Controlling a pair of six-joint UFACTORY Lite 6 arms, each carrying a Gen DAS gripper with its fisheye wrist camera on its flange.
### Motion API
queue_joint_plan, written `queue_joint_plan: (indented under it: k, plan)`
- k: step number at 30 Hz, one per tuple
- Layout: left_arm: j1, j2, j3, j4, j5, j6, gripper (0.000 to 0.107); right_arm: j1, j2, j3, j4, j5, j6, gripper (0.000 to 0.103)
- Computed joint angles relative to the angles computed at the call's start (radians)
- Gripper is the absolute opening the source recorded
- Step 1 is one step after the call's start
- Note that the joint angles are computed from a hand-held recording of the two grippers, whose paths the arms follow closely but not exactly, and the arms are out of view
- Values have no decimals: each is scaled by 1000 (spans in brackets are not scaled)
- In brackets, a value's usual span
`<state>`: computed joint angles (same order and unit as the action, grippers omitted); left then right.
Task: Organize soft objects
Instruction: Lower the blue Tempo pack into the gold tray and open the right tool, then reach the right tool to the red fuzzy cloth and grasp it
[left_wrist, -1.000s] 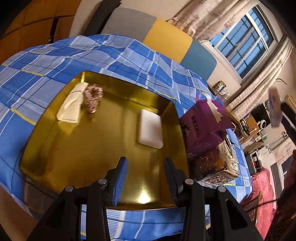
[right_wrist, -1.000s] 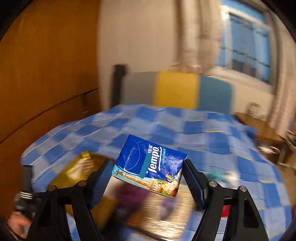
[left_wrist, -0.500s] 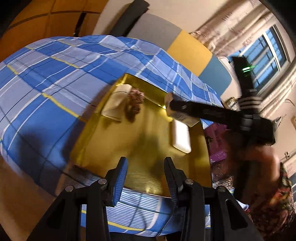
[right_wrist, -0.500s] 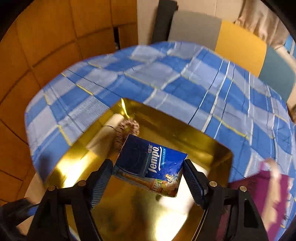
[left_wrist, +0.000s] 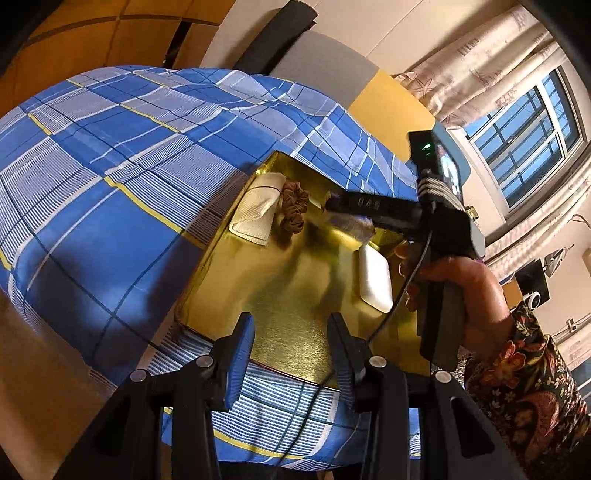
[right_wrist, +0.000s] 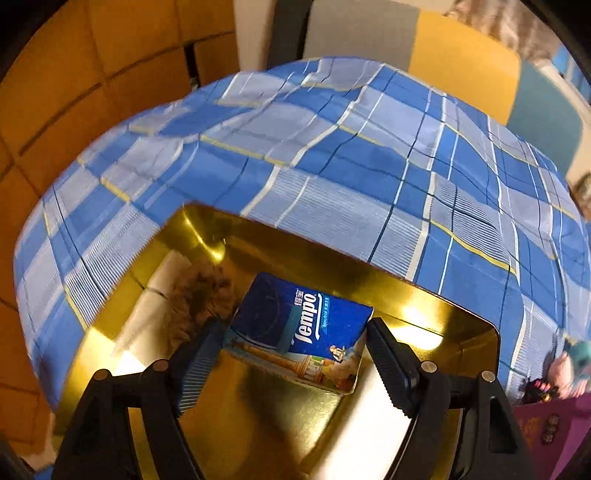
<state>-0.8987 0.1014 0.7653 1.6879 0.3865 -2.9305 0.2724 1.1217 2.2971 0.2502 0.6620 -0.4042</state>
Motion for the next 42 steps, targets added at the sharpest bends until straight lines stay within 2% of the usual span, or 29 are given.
queue_joint_plan:
  k: [3,8,14,17,24,29,34,38,42]
  plan:
    - [-3,15,14,-8,-1,12,41,-15,-166,-238,112,-141,-67,94]
    - [-22,34,40,-22,9,15,41,-24,-367,-473,276,-246,-220,95]
    - [-42,62,74,-58,21,50,41,-57,-622,-746,520,-209,-442,95]
    - [-47,81,88,-44,17,43,41,-93,-795,-939,656,-168,-639,95]
    - [-87,146,161,-6,22,5,41,-234,-1133,-1264,813,-94,-990,95]
    - [-124,211,261,-48,30,92,41,-451,-1264,-1344,846,48,-1108,95]
    - [-147,281,365,-60,4,149,41,-718,-1258,-1322,906,171,-1186,95]
    - [-164,363,491,-154,-36,297,41,-897,-1143,-1231,926,184,-1199,95]
    - [-192,446,626,-300,-39,496,41,-1032,-924,-1051,855,148,-1120,95]
